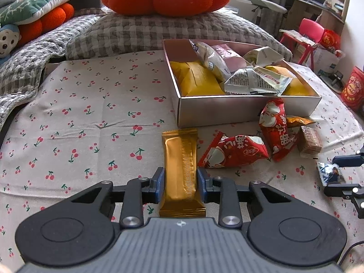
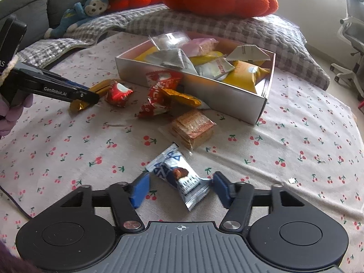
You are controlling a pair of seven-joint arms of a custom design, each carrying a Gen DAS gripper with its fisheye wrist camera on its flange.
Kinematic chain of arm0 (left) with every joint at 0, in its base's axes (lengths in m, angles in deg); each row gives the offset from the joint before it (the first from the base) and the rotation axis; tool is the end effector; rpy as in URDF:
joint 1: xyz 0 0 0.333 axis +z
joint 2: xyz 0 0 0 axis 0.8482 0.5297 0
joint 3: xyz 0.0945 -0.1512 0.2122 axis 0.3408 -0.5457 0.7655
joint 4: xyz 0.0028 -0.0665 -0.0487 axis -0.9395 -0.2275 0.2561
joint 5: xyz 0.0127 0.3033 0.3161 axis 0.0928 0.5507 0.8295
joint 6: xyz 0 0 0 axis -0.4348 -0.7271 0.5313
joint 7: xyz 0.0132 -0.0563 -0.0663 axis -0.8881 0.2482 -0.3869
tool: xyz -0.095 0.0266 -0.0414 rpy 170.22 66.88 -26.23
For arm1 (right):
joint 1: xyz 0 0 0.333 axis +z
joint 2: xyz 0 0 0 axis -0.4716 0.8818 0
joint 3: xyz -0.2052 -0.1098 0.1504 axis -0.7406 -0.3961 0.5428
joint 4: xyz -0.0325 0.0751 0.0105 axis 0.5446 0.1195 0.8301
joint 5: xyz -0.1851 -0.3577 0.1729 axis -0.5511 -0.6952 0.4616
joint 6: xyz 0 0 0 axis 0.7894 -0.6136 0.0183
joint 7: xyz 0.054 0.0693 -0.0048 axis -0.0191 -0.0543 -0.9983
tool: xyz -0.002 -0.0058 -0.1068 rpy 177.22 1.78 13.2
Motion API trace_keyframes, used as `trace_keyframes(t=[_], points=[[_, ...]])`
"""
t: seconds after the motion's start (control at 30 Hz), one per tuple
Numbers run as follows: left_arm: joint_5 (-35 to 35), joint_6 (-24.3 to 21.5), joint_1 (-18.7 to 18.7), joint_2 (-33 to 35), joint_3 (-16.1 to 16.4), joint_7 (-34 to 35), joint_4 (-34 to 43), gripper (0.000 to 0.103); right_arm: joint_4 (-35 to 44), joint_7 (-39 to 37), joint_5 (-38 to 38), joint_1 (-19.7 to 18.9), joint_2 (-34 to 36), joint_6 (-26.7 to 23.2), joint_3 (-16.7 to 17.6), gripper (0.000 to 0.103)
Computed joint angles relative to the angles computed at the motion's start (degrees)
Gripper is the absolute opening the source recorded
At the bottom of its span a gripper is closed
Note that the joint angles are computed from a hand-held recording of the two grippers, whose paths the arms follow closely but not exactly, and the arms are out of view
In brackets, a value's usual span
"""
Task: Organize snacks
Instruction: 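Grasp the gold bar with the left tool while the right grasps the truffle pack, then carry the gold bar and truffle pack into the silver box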
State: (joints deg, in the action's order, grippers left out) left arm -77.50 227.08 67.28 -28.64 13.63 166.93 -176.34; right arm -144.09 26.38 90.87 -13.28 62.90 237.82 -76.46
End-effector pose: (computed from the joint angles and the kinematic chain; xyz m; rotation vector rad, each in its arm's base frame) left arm 0.6815 0.0137 0.4066 -1.5115 2.1920 -0.8500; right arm 0.6032 0.1854 0.3720 -2.0335 1.3480 -0.5215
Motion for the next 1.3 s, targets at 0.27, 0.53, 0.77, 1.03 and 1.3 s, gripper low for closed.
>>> trace_keyframes(t=[0.27, 0.53, 0.77, 1.03, 1.3], points=[[-0.84, 0.11, -0.01, -0.43, 0.02, -0.35, 0.09, 0.027, 0.32, -3.59, 2.68, -0.15, -0.37, -0.11, 0.63, 0.031], [-1.48, 0.43, -0.01, -0.79, 0.22, -1.11, 0.25, 0.027, 0.96, -6.46, 7.05, -0.29, -0.86, 0.79, 1.09, 0.031], [-3.3, 0.48, 0.09, -1.1, 0.21, -0.93, 0.81, 0.027, 1.64, -8.79, 9.85, 0.02, -1.17, 1.07, 1.34, 0.031], [-5.18, 0.86, -0.13, -1.39, 0.37, -1.54, 1.84, 0.027, 2.93, -10.15, 12.04, 0.29, -1.17, 2.25, 1.44, 0.031], [-4.2, 1.01, -0.28, -1.83, 0.93, -3.85, 1.98, 0.027, 4.67, -6.18, 9.07, 0.51, -0.33, 3.73, 0.7, 0.031]])
